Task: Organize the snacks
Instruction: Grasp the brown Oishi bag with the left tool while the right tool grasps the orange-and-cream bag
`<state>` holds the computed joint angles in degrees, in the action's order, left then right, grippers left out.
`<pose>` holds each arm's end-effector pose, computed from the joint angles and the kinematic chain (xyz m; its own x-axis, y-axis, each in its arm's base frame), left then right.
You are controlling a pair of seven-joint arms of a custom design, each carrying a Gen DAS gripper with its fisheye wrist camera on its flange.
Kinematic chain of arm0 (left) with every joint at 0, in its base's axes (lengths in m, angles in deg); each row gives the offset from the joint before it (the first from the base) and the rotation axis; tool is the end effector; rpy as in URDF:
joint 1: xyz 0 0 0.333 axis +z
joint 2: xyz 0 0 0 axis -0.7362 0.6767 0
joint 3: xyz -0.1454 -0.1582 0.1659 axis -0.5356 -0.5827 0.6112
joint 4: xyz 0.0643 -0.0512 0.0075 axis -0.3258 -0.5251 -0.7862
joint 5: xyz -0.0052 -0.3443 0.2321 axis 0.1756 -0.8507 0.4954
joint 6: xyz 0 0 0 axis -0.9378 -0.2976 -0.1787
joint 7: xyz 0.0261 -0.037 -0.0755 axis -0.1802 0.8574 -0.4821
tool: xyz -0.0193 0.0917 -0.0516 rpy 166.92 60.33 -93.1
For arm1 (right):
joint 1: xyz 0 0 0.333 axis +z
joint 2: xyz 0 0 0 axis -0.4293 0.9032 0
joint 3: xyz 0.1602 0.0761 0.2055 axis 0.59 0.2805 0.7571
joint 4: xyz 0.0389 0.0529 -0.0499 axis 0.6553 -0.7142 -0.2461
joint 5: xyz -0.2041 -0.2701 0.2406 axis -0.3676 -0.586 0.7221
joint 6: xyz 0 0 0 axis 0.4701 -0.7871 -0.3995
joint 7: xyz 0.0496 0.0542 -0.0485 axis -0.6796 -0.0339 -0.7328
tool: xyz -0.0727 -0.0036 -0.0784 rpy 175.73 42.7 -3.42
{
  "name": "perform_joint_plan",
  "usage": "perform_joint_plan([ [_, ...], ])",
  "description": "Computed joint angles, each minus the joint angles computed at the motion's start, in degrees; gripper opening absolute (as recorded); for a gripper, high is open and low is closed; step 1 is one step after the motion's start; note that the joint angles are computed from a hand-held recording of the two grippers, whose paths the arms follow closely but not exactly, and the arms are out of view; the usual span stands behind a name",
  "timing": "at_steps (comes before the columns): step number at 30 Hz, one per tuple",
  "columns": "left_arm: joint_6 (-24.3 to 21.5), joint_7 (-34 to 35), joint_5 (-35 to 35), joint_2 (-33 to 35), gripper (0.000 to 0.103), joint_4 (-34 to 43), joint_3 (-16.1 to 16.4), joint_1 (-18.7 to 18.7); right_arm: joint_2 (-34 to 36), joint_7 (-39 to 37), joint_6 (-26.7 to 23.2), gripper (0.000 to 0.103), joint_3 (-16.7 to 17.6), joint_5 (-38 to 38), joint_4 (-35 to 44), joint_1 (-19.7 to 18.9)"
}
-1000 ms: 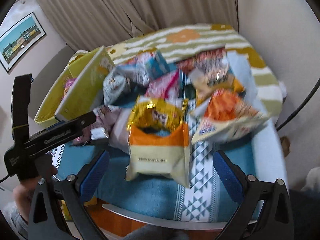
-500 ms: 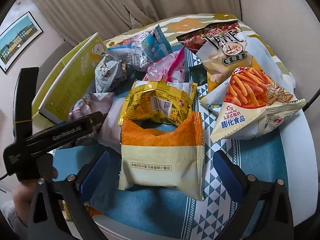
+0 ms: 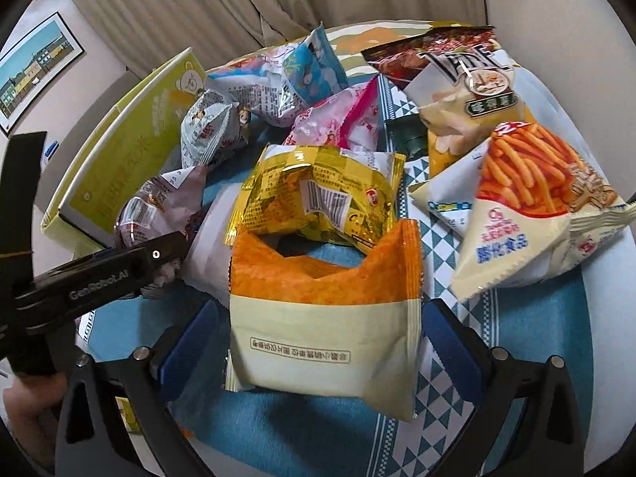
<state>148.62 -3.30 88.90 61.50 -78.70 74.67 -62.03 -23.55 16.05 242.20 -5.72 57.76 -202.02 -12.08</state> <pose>0.5363 -0.2423 0.2877 0.3830 -0.9232 0.0314 -0.8265 -0.3577 -0.4347 0.5474 0.2625 0.2564 0.4157 -0.8610 -0.2932 -0.8364 -0.2352 -0.4951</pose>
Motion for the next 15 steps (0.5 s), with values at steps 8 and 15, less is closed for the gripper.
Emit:
perform_joint_plan([
  [8,0.5,-0.2,-0.2,-1.4,0.066,-1.6,-0.4,-0.1,2.3,6.0,1.9,0.103,-1.5,-8.4,1.0,2.0],
  [15,0.9,-0.4,0.2,-3.5,0.066,-3.6,-1.1,0.2,3.1,8.4,2.9,0.101,0.0,-11.7,0.6,0.6],
])
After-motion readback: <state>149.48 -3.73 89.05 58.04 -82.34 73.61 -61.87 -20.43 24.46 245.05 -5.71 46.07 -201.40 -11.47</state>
